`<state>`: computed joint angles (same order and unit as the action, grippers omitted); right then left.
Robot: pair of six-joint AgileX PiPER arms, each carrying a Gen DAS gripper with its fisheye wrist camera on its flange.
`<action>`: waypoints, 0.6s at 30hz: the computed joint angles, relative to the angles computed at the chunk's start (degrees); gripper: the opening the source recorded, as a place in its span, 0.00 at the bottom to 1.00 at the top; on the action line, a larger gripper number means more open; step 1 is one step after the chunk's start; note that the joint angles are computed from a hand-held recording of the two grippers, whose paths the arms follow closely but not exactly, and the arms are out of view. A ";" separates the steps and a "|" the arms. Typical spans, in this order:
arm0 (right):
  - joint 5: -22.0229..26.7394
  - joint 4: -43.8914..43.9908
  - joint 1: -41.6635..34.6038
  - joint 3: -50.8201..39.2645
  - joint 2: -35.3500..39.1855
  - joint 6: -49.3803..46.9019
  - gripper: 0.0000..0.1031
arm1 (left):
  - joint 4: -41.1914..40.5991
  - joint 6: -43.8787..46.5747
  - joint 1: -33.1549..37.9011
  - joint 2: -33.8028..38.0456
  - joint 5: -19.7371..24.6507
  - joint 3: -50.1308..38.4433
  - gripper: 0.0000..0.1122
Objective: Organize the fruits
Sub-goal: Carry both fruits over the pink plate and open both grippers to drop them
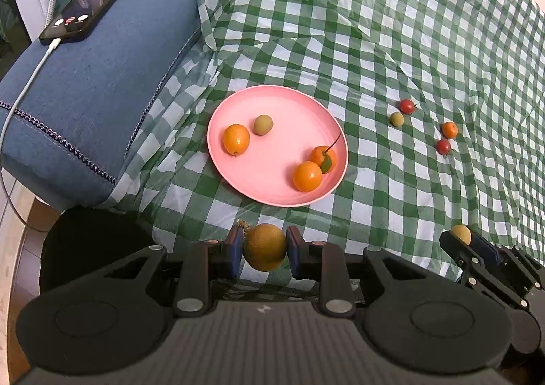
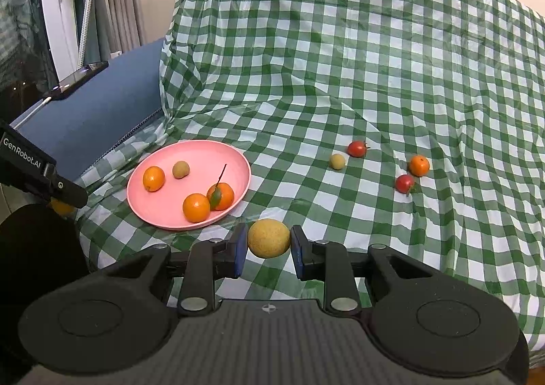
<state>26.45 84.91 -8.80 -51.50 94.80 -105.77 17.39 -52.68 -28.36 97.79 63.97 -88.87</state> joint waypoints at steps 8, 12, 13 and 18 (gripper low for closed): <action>-0.38 -3.28 4.07 -5.39 3.49 5.09 0.27 | -1.22 2.37 3.38 3.33 -0.58 -3.79 0.27; -0.37 -6.44 6.72 -9.11 6.13 9.40 0.27 | -2.29 4.18 5.66 5.85 -0.74 -6.66 0.27; -0.46 -6.96 7.50 -10.09 6.92 10.15 0.27 | -2.48 4.56 6.20 6.62 -0.69 -7.51 0.27; -0.32 -11.06 10.70 -16.23 11.75 14.92 0.27 | -4.50 7.14 9.27 11.61 -0.11 -12.98 0.27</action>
